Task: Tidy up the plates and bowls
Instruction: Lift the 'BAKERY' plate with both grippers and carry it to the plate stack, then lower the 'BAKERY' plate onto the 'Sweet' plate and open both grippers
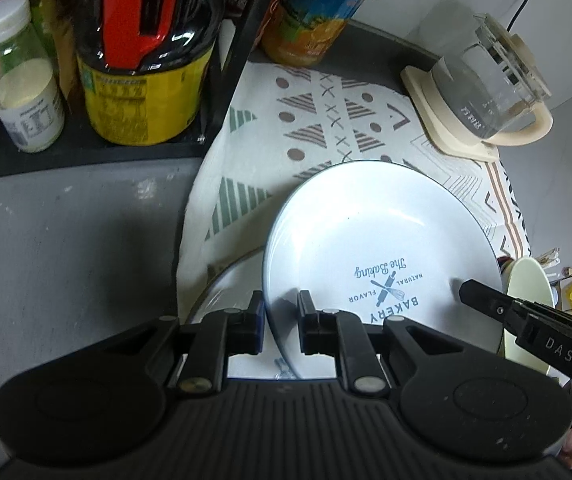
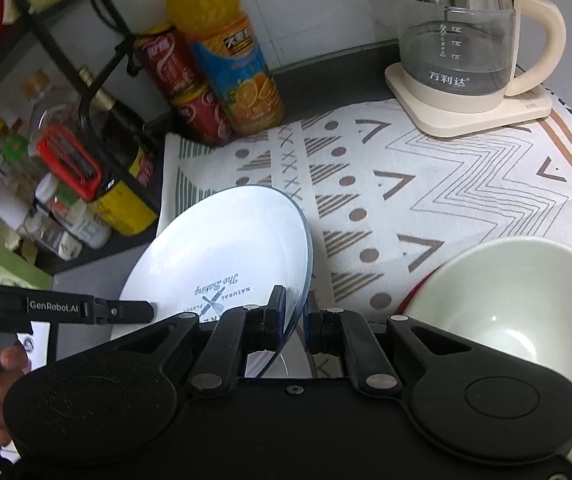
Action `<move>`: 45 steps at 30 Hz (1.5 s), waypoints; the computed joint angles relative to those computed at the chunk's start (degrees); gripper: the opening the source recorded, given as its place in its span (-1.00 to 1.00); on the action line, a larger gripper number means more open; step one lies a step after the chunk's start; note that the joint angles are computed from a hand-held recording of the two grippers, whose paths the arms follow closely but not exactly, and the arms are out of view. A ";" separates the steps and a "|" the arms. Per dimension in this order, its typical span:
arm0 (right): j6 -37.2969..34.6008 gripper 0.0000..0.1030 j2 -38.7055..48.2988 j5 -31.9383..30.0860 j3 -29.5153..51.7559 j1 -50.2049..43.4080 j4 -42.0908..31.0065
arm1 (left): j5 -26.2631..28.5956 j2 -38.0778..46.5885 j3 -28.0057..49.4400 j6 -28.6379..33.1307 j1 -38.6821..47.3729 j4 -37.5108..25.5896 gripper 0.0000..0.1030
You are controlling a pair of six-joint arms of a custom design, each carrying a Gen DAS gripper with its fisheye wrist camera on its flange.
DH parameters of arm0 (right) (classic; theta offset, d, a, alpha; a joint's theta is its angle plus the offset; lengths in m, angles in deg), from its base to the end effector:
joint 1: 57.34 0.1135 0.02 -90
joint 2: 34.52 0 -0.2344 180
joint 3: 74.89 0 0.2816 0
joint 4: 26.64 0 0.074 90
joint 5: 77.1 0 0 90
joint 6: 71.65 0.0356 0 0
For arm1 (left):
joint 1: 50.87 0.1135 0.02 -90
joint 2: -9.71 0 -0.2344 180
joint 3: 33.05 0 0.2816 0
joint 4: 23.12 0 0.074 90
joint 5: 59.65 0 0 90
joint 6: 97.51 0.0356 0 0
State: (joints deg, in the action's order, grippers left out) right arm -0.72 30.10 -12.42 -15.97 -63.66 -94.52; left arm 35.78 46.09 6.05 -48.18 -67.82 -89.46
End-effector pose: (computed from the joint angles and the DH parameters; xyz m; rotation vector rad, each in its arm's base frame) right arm 0.2300 -0.0102 0.1955 -0.3901 2.6968 0.5105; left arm 0.1532 -0.0502 0.1679 -0.5356 2.6994 -0.4252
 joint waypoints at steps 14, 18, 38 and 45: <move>-5.72 -0.80 -11.88 2.66 -7.50 -3.43 -7.09 | 0.30 -7.09 -4.87 -3.41 -7.29 -3.86 -0.74; -6.42 -0.80 -13.98 3.90 -9.02 -3.83 -7.69 | 0.20 -7.04 -5.76 -4.21 -8.78 -3.48 -0.73; -4.36 -0.66 -17.33 7.48 -14.59 -0.08 -6.23 | -2.27 -5.64 -7.27 -5.38 -10.90 -3.63 -0.71; -1.05 -0.52 -17.32 10.20 -15.78 4.72 -4.28 | -5.96 -6.28 -5.33 -2.75 -9.65 -7.26 -0.71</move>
